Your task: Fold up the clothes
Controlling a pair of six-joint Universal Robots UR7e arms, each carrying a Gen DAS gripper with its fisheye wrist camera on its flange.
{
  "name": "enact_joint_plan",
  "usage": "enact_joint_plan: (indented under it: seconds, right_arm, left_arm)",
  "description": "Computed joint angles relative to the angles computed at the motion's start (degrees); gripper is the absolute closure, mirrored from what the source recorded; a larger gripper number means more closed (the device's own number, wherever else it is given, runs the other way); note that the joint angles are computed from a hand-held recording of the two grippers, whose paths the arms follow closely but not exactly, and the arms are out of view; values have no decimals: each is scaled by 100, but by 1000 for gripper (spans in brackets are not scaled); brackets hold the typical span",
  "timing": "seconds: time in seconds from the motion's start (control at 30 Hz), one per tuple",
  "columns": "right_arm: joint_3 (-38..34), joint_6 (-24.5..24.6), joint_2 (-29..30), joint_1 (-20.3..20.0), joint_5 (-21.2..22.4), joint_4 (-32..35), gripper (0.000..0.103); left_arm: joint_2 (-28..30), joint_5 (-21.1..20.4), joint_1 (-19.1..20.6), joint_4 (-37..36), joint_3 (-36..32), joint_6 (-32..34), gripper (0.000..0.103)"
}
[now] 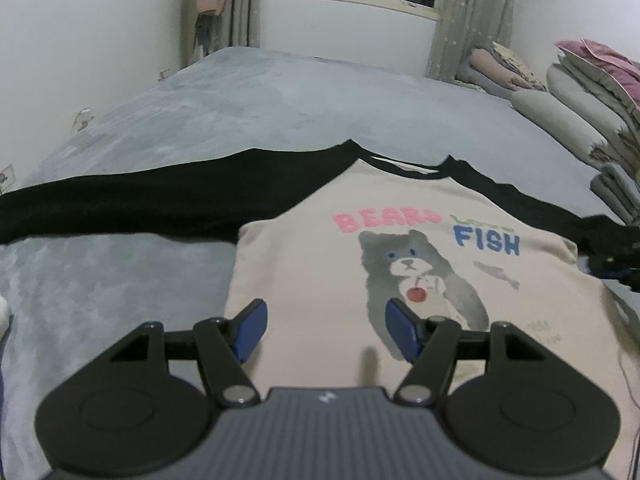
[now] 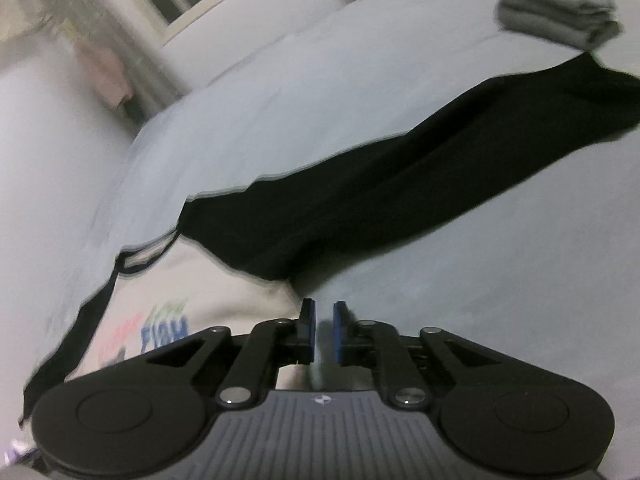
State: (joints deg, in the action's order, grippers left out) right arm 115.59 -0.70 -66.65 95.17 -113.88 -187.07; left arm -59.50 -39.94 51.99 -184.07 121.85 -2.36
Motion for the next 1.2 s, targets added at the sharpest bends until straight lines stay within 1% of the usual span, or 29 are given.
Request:
enact_joint_plan:
  seconds: [0.03,0.07,0.13,0.17,0.2,0.23,0.27,0.33,0.37,0.4,0.47,0.53,0.63,0.73,0.83,0.9,0.97,1.03,1.1,1.17,1.2]
  right_arm:
    - [10,69,-58,-39,-49,-131,86]
    - [15,137,-114,-78,-100,-263,84]
    - [-1,139,-142,-106,-422,-357,81]
    - [27,49,-192,-133,-395,-221,80]
    - [43,-48,-242,-161,-255,3,78]
    - [85,-259,-289,-179,-73,117,71]
    - [96,-480,-279,-136,-38,118,69]
    - [81,-705,-316,-70,47,365,66]
    - [86,-754,-374,-58,136,622,65]
    - [89,-808,-426,-47,225,872,60]
    - [199,-1135,-411,106,-67,854,59]
    - [303,-1457,-382,267,-371,820,59]
    - [664,-1186,-670,333,-253,857,59]
    - [1148,-1242,-807,519,-526,580,59]
    - [1681,-1366,-946,697,-781,70,58]
    - [1960,-1247,-1206,687,-617,64,58]
    - [2208,-1096,-1506,632,-407,148,57]
    - [2385,-996,-1700,596,-302,189,57]
    - [2548,-938,-1910,576,-226,252,57]
    - [2689,-947,-2049,557,-154,268,58]
    - [2729,-988,-2024,588,-220,191,61]
  left_arm:
    - [-8,-1,2,7,2,-9,40]
    - [-16,-2,3,16,4,-17,40]
    - [-26,1,-1,55,9,-31,39]
    - [-28,7,-6,89,11,-37,37]
    - [-24,19,-9,135,5,-45,36]
    - [-17,35,-13,180,2,-64,36]
    - [-27,51,-16,224,10,-94,36]
    - [-90,58,-19,363,36,-208,36]
    - [-145,34,-15,416,57,-268,36]
    - [-202,6,-10,467,78,-328,36]
    - [-344,-38,3,538,133,-478,33]
    - [-489,-49,10,606,192,-632,33]
    - [-796,-45,-19,696,413,-933,33]
    - [-1151,-66,-81,768,715,-1248,33]
    - [-1585,-47,-204,956,1210,-1705,33]
    - [-1865,-28,-284,1122,1516,-2053,33]
    - [-2077,-69,-346,1223,1749,-2229,33]
    - [-2212,-113,-439,1210,1932,-2233,33]
    - [-2296,-67,-568,1261,2064,-2205,33]
    - [-2286,-37,-661,1245,2170,-2135,38]
    - [-2230,41,-714,1273,2202,-2101,54]
